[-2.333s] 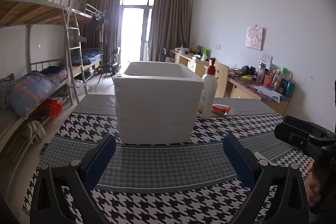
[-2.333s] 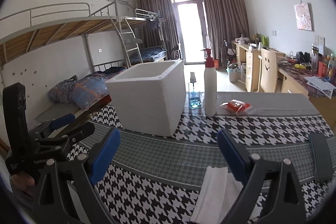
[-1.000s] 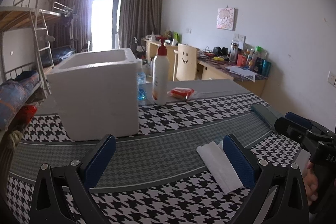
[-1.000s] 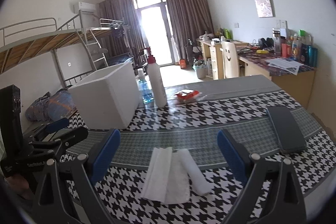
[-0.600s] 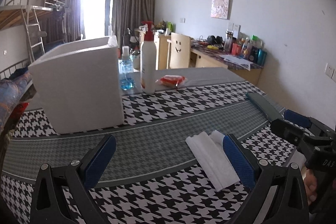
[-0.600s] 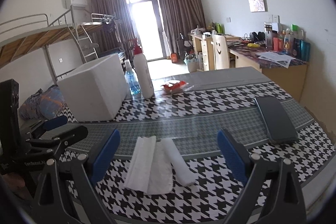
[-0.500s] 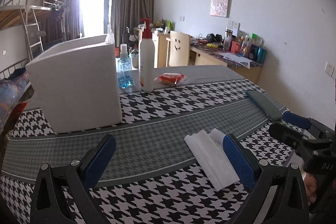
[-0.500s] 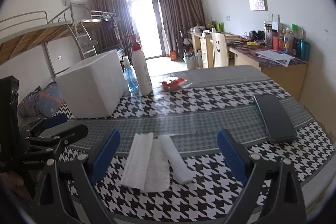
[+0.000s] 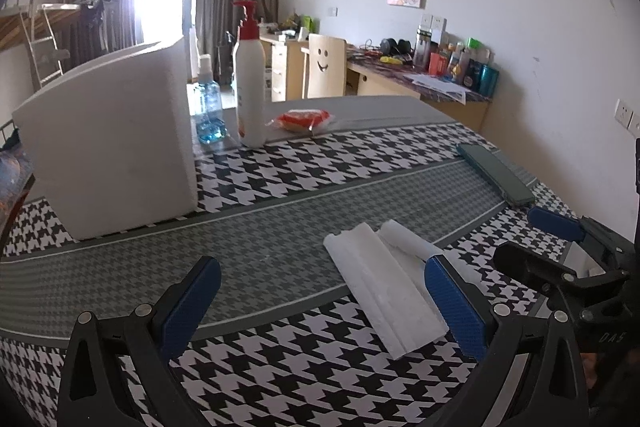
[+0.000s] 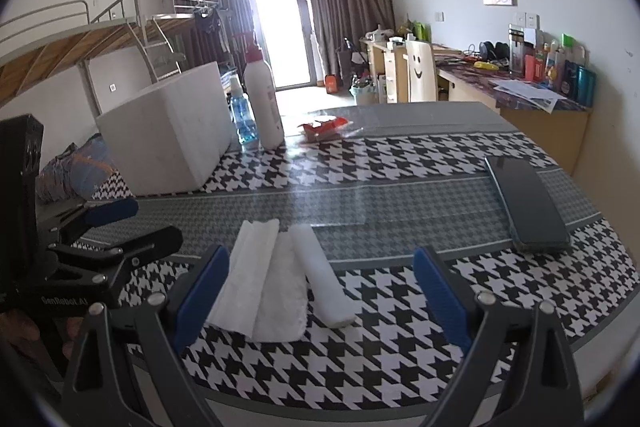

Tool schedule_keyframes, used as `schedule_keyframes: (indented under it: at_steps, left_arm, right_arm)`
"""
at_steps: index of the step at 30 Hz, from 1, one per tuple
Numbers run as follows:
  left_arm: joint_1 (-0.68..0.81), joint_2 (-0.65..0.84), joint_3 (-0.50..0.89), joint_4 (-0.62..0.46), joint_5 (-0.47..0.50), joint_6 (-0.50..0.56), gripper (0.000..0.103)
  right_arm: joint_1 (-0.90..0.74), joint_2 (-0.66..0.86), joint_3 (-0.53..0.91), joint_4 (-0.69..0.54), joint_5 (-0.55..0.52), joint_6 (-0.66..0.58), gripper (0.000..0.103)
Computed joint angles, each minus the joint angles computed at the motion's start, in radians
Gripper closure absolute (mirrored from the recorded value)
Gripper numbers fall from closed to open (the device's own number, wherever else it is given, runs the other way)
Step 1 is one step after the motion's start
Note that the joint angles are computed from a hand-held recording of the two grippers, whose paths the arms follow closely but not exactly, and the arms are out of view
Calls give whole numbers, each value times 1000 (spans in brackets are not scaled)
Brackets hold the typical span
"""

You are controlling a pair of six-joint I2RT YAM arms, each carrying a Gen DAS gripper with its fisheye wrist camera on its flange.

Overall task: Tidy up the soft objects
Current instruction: 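Move both tools toward the white paper towel and white foam roll, then close the right tool on the white foam roll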

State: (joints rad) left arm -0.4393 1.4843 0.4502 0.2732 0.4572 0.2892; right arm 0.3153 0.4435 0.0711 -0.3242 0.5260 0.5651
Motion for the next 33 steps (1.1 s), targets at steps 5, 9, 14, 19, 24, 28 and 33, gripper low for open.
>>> schedule_keyframes:
  at_steps: [5,9,14,19,24,28,33]
  left_arm:
    - [-26,29,9,-5,-17,6,1]
    - [-33,46,15,-10,-25,10,1]
    - [-51,74,31,-16,-41,7,1]
    - [-68,93,43,-30,-49,9,1]
    - [-82,119,58,-42,-62,7,1]
    - [-90,136,67,-52,-69,10,1]
    - [-106,147,76,-63,-79,8,1]
  right_arm:
    - [-34,14,-18,18,-34,-25,10]
    - [-116,99,-23,101,-122,-69,22]
    - [-155,238,-20,210,-179,-119,34]
    - [-169,372,-23,309,-206,-143,46]
    - [-215,453,-24,368,-250,-175,57]
    - [-223,526,-19,409,-254,-188,63]
    - [-219,578,-11,443,-256,-201,70]
